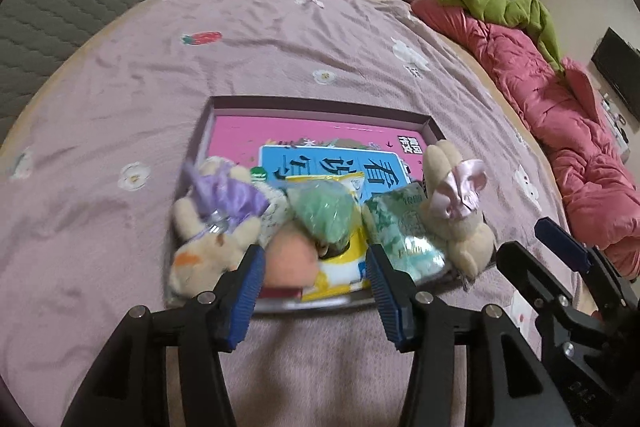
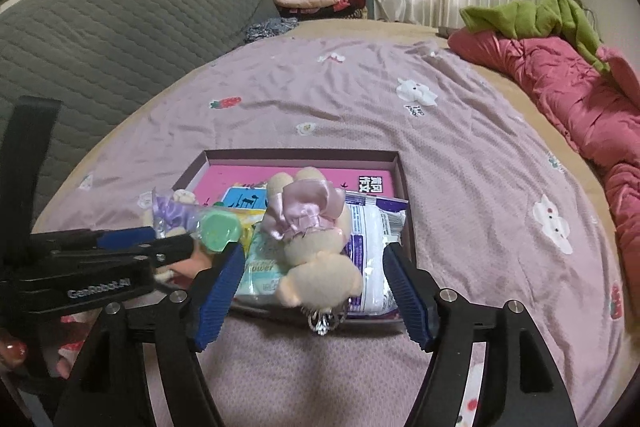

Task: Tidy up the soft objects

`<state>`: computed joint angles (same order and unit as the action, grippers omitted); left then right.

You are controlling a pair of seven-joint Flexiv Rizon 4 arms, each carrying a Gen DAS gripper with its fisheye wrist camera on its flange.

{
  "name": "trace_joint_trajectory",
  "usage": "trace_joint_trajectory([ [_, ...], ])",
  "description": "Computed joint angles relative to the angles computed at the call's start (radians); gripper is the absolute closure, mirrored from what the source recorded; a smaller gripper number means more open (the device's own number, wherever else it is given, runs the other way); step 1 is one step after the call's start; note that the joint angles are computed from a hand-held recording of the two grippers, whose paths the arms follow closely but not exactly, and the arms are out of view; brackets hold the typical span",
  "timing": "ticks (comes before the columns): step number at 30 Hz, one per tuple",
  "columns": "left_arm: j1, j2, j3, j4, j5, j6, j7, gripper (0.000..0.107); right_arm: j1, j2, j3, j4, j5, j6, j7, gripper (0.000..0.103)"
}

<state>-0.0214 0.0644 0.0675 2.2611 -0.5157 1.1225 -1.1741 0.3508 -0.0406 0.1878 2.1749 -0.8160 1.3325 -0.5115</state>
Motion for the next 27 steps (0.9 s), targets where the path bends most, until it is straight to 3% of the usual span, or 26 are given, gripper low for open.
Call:
trace_joint_trajectory([
  [6,0.001,0.097,0.025,0.056,0.050,-0.016,-0.038,0.055,-0.015,0.069,0.023,0.060,-0.094,-0.015,0.081,0.030],
  [14,-0.031,0.233,0.058,0.152,0.023,-0.021,0.023,0.055,-0.030,0.141,0.073,0.115,-0.109,-0.035,0.120,0.029],
  [20,-0.010,0.294,0.063,0.195,0.107,-0.046,-0.005,0.055,-0.067,0.182,0.092,0.148,-0.212,0.021,0.211,0.029],
  [27,-0.005,0.322,0.063,0.222,0.146,-0.035,-0.049,0.055,-0.083,0.227,0.119,0.193,-0.235,-0.002,0.303,0.029],
])
